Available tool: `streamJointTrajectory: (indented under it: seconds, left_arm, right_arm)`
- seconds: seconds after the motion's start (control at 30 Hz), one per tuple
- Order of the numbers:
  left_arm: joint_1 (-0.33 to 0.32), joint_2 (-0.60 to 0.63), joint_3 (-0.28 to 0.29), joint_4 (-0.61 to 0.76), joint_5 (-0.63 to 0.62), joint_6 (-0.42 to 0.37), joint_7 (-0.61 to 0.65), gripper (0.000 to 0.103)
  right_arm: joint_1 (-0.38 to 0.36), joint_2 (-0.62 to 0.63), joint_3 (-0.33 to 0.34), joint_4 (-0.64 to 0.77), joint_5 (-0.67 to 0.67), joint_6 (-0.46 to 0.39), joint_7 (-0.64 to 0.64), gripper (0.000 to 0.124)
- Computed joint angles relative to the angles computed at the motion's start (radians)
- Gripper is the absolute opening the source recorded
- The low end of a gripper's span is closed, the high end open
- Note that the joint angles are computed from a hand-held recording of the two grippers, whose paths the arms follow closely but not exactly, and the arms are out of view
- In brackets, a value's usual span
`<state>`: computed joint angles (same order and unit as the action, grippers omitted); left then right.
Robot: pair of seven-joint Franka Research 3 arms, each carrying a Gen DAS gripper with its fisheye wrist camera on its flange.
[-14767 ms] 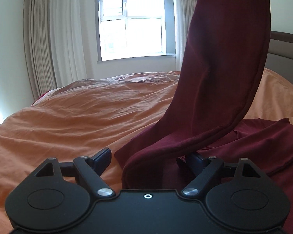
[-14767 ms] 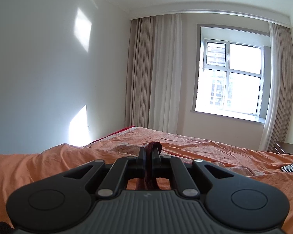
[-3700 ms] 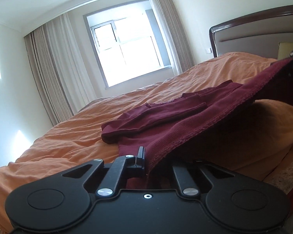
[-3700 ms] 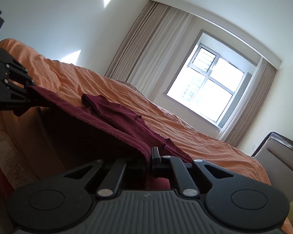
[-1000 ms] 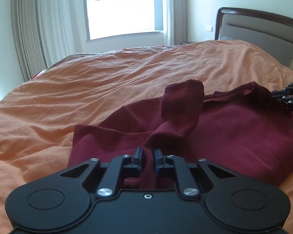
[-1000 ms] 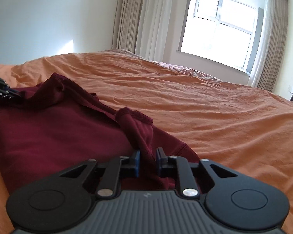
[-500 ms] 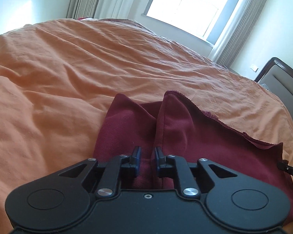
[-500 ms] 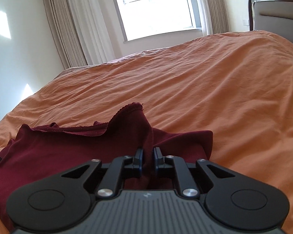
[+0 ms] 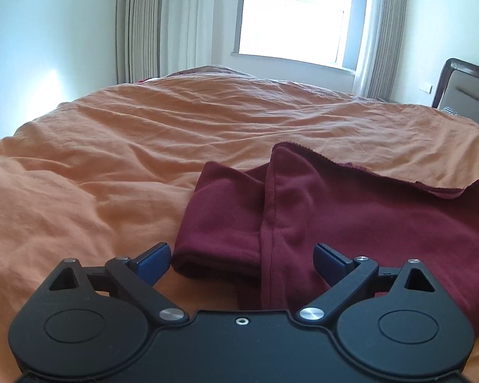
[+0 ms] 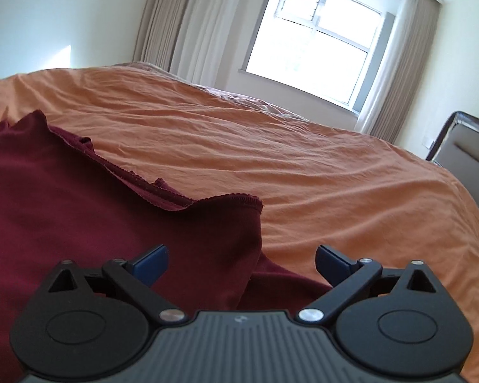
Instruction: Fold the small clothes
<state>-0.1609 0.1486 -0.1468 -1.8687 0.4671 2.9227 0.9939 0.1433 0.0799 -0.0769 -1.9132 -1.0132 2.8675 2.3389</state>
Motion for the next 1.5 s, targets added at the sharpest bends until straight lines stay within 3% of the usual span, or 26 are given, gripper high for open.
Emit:
streamJointTrajectory:
  seconds: [0.07,0.3,0.4,0.47,0.53,0.6,0.67,0.73,0.8,0.93,1.1,1.2,1.3,1.4,1.5]
  left_arm:
    - [0.003,-0.008,-0.003,-0.02,-0.019,-0.006,-0.011,0.095]
    - [0.037,-0.023,-0.033,-0.072,-0.198,0.016,0.044,0.094]
    - [0.027,-0.027,-0.024,-0.073,-0.179,0.013,0.03,0.094]
    - [0.029,-0.033,-0.027,-0.075,-0.19,0.011,0.037,0.095]
    - [0.038,-0.042,-0.038,-0.085,-0.235,0.016,0.066,0.097]
    - [0.045,-0.052,-0.05,-0.097,-0.291,0.022,0.103,0.099]
    - [0.045,-0.063,-0.053,-0.11,-0.321,0.028,0.123,0.101]
    - [0.042,-0.075,-0.055,-0.125,-0.342,0.032,0.14,0.102]
    - [0.039,-0.086,-0.055,-0.138,-0.363,0.035,0.157,0.102]
    - [0.033,-0.102,-0.051,-0.157,-0.392,0.04,0.168,0.102]
    - [0.028,-0.112,-0.047,-0.17,-0.419,0.043,0.188,0.102]
    - [0.025,-0.113,-0.045,-0.172,-0.42,0.044,0.19,0.102]
    - [0.023,-0.114,-0.045,-0.17,-0.423,0.038,0.192,0.102]
    - [0.019,-0.119,-0.046,-0.175,-0.422,0.039,0.184,0.102]
    - [0.014,-0.124,-0.048,-0.184,-0.429,0.046,0.182,0.102]
  right_arm:
    - [0.002,0.052,0.003,0.06,0.051,-0.029,-0.07,0.101]
    - [0.044,0.179,-0.075,0.226,0.12,-0.096,-0.018,0.101]
    - [0.057,0.183,-0.097,0.24,0.154,-0.091,0.004,0.101]
    - [0.059,0.157,-0.101,0.205,0.159,-0.021,0.008,0.101]
    - [0.037,0.137,-0.063,0.17,0.246,0.058,-0.109,0.103]
    - [-0.005,0.134,0.018,0.147,0.424,0.098,-0.349,0.103]
    - [-0.046,0.152,0.11,0.16,0.581,0.078,-0.595,0.103]
    - [0.0,0.191,0.102,0.211,0.551,0.023,-0.677,0.103]
    - [0.071,0.24,0.05,0.272,0.472,-0.018,-0.682,0.103]
    - [0.188,0.339,-0.079,0.389,0.396,-0.055,-0.577,0.103]
    - [0.295,0.389,-0.258,0.45,0.291,-0.065,-0.25,0.103]
    - [0.359,0.35,-0.342,0.42,0.128,-0.086,-0.041,0.103]
    - [0.389,0.265,-0.352,0.347,0.004,-0.112,0.042,0.103]
    - [0.41,0.146,-0.326,0.233,-0.1,-0.136,0.089,0.103]
    - [0.433,0.028,-0.286,0.104,-0.209,-0.189,0.218,0.103]
